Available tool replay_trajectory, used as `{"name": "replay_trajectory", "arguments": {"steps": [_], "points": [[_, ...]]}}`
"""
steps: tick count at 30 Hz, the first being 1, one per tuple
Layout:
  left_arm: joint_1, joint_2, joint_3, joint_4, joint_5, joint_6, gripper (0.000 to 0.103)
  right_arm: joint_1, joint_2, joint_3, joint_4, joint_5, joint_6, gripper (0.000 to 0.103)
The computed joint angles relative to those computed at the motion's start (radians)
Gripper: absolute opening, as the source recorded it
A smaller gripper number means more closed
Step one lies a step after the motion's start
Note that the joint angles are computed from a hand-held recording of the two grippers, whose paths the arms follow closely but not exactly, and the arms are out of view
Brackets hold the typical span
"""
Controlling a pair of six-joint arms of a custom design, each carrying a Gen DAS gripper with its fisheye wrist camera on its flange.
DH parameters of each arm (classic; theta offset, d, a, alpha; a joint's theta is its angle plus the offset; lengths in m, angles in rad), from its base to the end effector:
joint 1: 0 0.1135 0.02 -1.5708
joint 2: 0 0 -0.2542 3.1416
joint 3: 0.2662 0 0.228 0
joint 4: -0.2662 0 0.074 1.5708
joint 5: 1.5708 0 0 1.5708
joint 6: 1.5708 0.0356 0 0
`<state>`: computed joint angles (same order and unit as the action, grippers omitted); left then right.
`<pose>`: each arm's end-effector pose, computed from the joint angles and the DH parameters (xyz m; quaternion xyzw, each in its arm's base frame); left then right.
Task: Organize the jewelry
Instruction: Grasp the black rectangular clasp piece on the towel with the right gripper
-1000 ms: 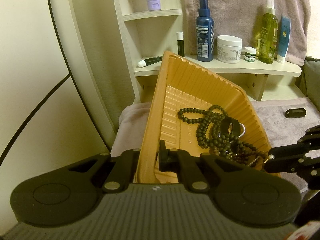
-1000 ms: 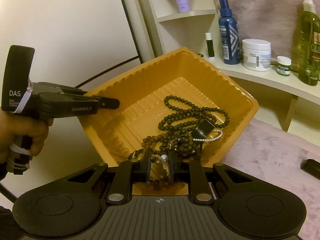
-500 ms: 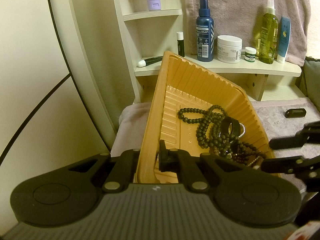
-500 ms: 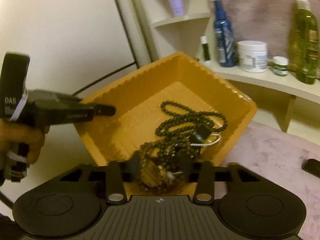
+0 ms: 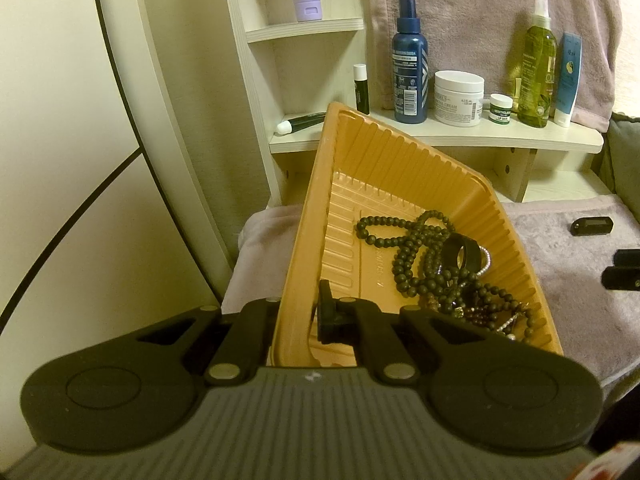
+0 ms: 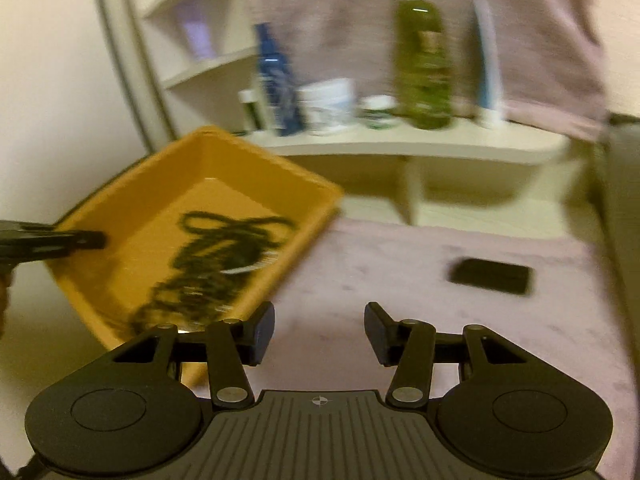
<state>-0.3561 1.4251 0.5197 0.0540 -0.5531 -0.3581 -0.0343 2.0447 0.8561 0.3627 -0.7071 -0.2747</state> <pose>0.2266 -0.0643 0.1505 -0.0970 0.9003 0.1211 0.4066 0.3428 0.0114 0.0837 -0.2299 0.8524 0.2661 0.3870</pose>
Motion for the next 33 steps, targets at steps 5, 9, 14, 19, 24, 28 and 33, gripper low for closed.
{"name": "replay_trajectory", "arguments": {"steps": [5, 9, 14, 19, 24, 28, 33], "points": [[-0.001, -0.001, -0.001, -0.001, -0.001, -0.001, 0.004, -0.049, 0.030, 0.008, 0.020, 0.098, 0.038, 0.051], [-0.001, -0.002, -0.001, -0.001, -0.001, -0.001, 0.004, -0.075, 0.059, 0.039, 0.018, 0.176, 0.081, 0.065], [-0.001, -0.002, -0.001, -0.002, -0.001, -0.001, 0.004, -0.076, 0.091, 0.085, 0.021, 0.219, 0.121, 0.077], [-0.001, -0.003, -0.001, -0.003, 0.001, -0.003, 0.005, -0.027, 0.128, 0.139, 0.044, 0.293, 0.156, 0.083], [0.006, -0.003, -0.005, 0.001, 0.006, -0.002, 0.005, 0.026, 0.196, 0.218, 0.064, 0.382, 0.175, 0.085], [0.011, -0.004, -0.009, 0.006, 0.012, 0.001, 0.005, 0.057, 0.252, 0.285, 0.060, 0.435, 0.184, 0.086], [0.016, 0.000, -0.006, 0.005, 0.017, 0.002, 0.005, 0.084, 0.318, 0.374, 0.031, 0.489, 0.193, 0.086]]}}
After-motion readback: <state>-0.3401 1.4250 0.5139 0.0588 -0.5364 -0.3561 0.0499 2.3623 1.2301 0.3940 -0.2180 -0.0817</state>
